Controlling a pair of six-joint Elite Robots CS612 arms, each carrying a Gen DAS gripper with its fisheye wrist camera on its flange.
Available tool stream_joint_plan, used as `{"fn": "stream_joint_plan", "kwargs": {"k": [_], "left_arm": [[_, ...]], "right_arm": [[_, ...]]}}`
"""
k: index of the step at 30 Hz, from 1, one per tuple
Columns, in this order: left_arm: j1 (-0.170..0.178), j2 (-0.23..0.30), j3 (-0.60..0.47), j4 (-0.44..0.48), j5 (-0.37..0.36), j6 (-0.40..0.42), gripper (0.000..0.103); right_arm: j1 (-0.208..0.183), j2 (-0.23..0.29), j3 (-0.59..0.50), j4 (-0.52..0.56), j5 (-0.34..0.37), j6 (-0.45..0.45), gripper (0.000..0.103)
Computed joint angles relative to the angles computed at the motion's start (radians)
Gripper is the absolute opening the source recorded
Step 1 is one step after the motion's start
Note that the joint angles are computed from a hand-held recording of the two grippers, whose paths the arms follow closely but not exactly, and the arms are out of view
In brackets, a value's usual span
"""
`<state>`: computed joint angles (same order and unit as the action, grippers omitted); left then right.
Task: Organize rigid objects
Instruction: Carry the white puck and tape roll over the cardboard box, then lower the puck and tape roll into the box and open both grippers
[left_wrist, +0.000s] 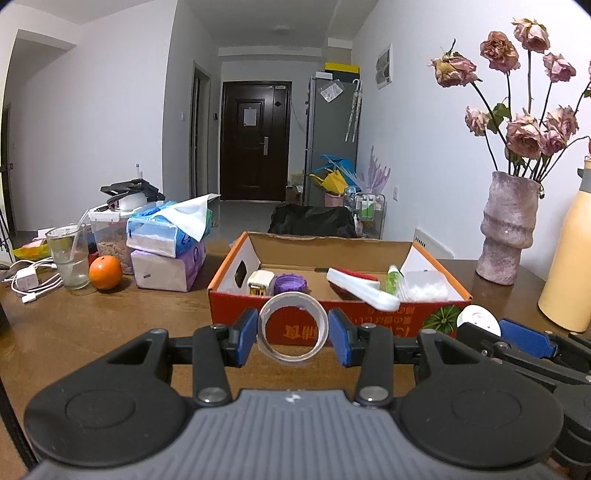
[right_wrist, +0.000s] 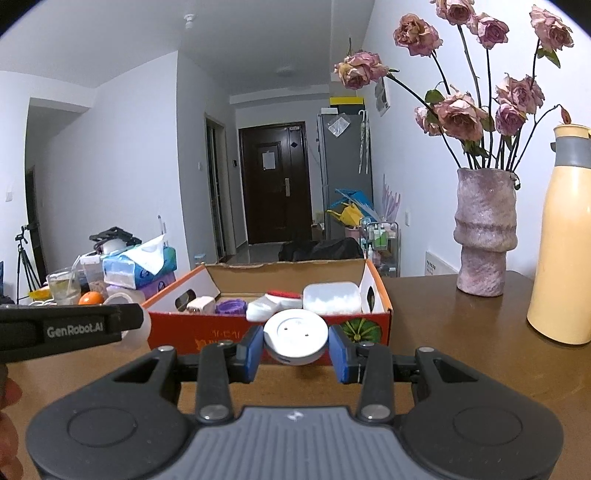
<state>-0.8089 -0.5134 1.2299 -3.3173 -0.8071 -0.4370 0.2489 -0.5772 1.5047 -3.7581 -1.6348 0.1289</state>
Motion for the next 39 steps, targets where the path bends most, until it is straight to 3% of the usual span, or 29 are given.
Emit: {"fn": "stream_joint_plan", "kwargs": {"k": [15, 39], "left_arm": [[0.034, 0.058, -0.134, 0.036, -0.018, -0.002, 0.044], [0.093, 0.207, -0.447, 0.196, -0.047, 0.016, 0.044]], "right_arm": [[-0.006, 0.052, -0.122, 0.011, 0.007, 0.028, 0.038], [-0.021, 0.171, -0.384, 0.151, 0.018, 0.017, 0.038]]}}
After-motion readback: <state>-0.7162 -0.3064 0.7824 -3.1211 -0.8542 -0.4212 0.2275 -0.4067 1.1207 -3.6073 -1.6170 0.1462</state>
